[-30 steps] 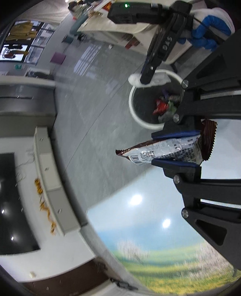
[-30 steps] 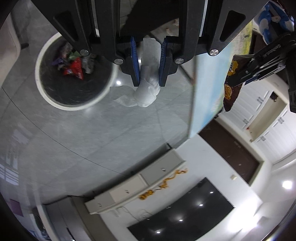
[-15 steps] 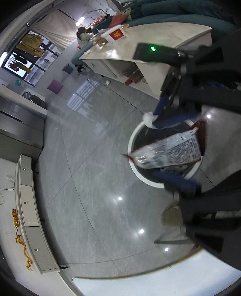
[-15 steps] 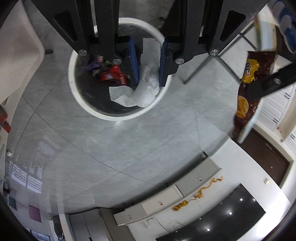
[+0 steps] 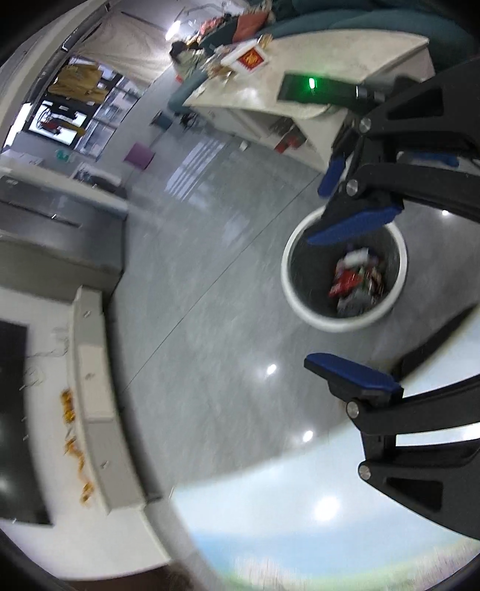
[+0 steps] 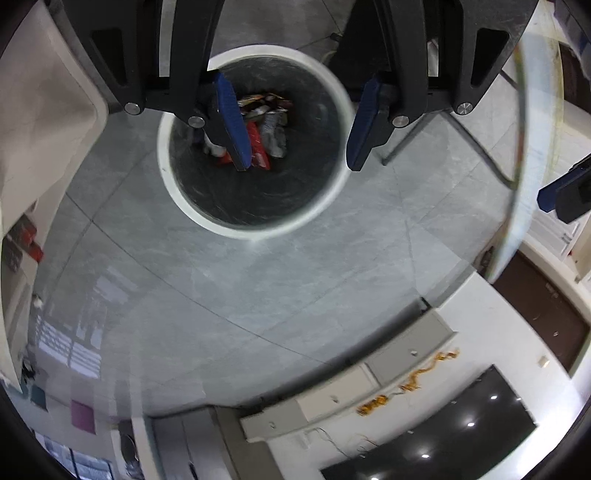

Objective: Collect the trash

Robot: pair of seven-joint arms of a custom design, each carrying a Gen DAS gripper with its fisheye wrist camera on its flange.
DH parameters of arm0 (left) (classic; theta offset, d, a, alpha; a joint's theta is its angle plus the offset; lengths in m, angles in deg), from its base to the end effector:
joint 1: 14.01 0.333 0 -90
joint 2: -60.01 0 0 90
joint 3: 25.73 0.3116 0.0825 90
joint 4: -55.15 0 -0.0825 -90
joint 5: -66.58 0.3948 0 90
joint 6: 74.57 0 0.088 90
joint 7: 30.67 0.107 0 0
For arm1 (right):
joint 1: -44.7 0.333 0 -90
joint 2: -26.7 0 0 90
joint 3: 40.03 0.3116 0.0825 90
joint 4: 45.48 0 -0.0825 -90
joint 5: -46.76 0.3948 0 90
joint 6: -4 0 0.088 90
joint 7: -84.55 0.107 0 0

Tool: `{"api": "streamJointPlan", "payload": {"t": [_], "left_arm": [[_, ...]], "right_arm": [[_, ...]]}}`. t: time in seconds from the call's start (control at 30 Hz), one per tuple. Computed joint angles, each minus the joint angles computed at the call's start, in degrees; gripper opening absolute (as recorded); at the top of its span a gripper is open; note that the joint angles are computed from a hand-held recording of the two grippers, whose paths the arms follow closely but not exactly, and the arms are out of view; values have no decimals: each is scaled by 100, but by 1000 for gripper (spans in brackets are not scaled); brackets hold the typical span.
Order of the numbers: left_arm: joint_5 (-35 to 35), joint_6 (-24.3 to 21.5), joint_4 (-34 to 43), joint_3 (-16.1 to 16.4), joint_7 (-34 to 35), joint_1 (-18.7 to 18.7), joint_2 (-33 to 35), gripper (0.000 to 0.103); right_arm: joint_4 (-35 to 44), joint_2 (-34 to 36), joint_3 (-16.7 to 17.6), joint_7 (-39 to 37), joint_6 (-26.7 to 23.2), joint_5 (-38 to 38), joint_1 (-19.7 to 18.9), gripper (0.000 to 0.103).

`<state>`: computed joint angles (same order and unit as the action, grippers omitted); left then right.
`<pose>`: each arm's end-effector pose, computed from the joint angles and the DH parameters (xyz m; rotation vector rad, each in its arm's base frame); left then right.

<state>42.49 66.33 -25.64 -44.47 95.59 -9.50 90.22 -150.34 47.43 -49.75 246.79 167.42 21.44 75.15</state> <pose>0.7414 -0.1332 0.4632 -1.3853 2.4335 -1.0288 0.6313 0.2758 0.3996 -1.2736 2.1111 -0.3824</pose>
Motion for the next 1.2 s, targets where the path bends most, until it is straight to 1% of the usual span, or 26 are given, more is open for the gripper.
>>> {"api": "streamJointPlan", "payload": {"t": [0.1,0.17,0.23,0.27,0.33,0.4,0.5,0.57,0.63,0.67,0.73,0.77,0.8,0.87,0.93,1.03,1.07,1.1,1.13,1.2], "left_arm": [[-277,530,-531,2,250,284,-446,59],[-524,793,-823,9,445,471,-714,61],[-794,1173,-1145,44,645,609,-986,70],[-944,1424,-1328,80,739,681,-1144,71],[-1292,1697,-1564,109,983,835,-1374,73],[-1678,2073,-1851,210,1171,960,-1651,77],[-2201,2405,-2100,396,1410,1079,-1921,79],[-2463,2498,-2159,539,1467,1120,-2017,79],[-2691,2619,-2234,699,1511,1162,-2110,80],[-2762,2683,-2262,763,1541,1166,-2148,80],[-2983,2839,-2335,866,1705,1217,-2239,80],[-3113,2912,-2366,906,1799,1232,-2286,80],[-3261,2989,-2389,939,1909,1242,-2318,81],[-3534,3145,-2481,993,2104,1238,-2427,84],[-3858,3372,-2532,1053,2350,1200,-2487,97],[-4659,3681,-2523,1075,3081,1166,-2540,103],[-4753,3726,-2515,1118,3180,1136,-2542,103],[-4748,3775,-2536,1161,3196,1099,-2552,103],[-4522,3840,-2570,1218,3019,1040,-2548,103],[-4047,3971,-2671,1284,2613,962,-2559,103]], "right_arm": [[426,73,-100,118,-137,-374,266,54],[789,181,-63,78,-202,-554,354,56],[1227,330,-12,-37,-277,-709,471,57],[1422,413,10,-92,-296,-754,519,59],[1787,572,52,-244,-309,-801,610,63],[2210,760,64,-419,-383,-850,753,67],[2815,1046,47,-663,-527,-889,963,74],[3178,1213,-60,-699,-677,-1005,1167,81],[3539,1388,-167,-657,-861,-1129,1342,86],[3830,1535,-201,-659,-1023,-1181,1429,91],[4247,1756,-227,-666,-1229,-1222,1524,98],[4306,1786,-302,-563,-1274,-1327,1629,99],[4518,1903,-304,-574,-1394,-1343,1660,99],[4888,2113,-316,-618,-1624,-1373,1723,103],[5082,2225,-342,-620,-1784,-1430,1800,103],[5550,2517,-333,-749,-2052,-1412,1839,103],[5631,2567,-344,-779,-2119,-1408,1855,103],[5680,2605,-357,-800,-2164,-1407,1864,103],[5820,2697,-364,-844,-2258,-1394,1874,103],[5779,2677,-399,-836,-2306,-1432,1930,103]]}}
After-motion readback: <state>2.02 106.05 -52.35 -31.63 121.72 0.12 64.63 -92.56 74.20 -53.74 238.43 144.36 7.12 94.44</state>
